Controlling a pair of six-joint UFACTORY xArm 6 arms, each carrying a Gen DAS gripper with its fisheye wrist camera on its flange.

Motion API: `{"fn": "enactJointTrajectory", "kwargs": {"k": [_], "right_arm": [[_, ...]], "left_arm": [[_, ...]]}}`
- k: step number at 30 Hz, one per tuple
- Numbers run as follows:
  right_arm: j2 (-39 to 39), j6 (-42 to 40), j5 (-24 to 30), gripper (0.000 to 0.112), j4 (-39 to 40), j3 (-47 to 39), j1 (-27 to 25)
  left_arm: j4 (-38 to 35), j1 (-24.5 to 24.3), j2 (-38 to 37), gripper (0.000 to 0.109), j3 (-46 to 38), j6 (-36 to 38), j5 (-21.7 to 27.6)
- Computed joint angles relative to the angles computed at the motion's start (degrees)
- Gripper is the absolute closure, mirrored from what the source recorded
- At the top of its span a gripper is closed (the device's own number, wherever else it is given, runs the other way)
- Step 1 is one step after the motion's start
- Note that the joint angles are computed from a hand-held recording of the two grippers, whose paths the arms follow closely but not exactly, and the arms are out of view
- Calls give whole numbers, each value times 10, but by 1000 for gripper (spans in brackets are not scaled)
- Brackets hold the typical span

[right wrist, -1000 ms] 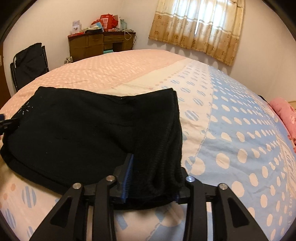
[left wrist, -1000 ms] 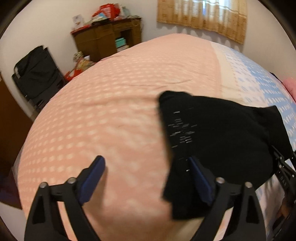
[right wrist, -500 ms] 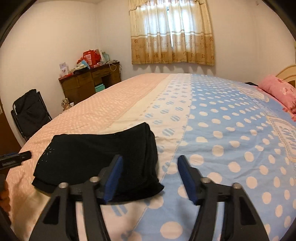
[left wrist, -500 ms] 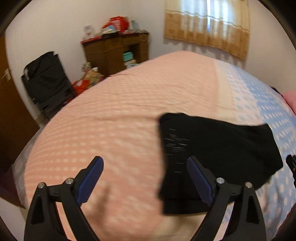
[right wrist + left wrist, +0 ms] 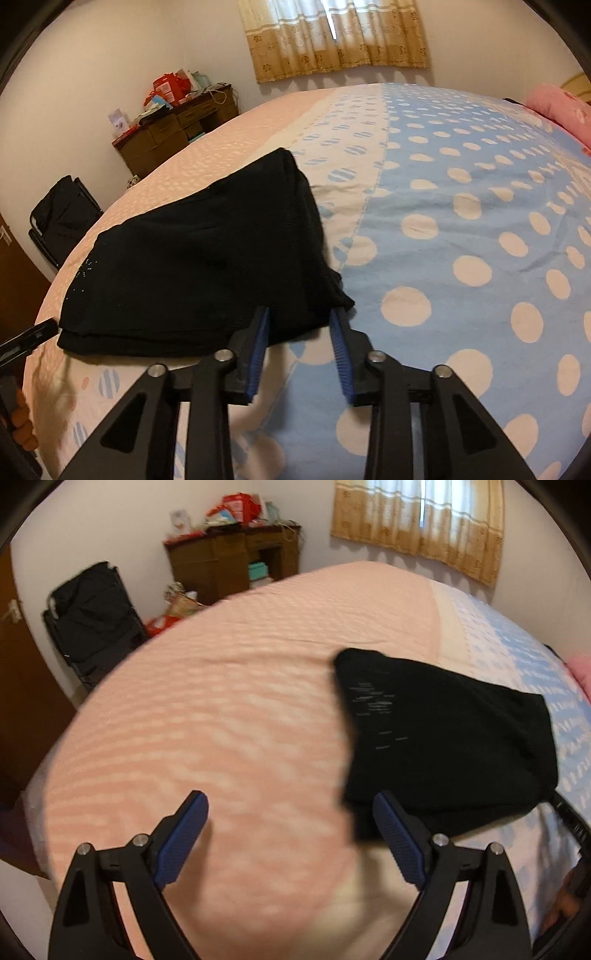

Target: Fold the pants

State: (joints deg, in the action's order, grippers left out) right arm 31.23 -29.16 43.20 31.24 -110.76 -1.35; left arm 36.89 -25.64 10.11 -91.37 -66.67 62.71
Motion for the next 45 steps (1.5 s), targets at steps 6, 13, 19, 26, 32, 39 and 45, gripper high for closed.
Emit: {"fn": "enactJointTrajectory", "kwargs": {"k": [6, 13, 19, 26, 32, 39, 45], "right_arm": [[-4, 25, 4, 61, -18, 1, -2], [-95, 37, -36, 61, -29, 105, -9], [-163, -65, -25, 61, 74, 160, 3], [-143, -142, 177, 69, 204, 115, 31], [-78, -99, 206, 69, 222, 48, 115], [-53, -45, 112, 70, 204, 50, 161], [-22, 5, 83, 95, 177, 12, 184]], "left_arm": [[5, 6, -56, 15, 78, -11, -9], [32, -6, 19, 15, -14, 17, 17], [19, -7, 24, 15, -19, 37, 16], [44, -6, -67, 15, 95, -19, 10], [52, 11, -127, 15, 158, -54, -3], [47, 34, -139, 15, 186, -44, -45], [38, 49, -152, 15, 203, -51, -66]]}}
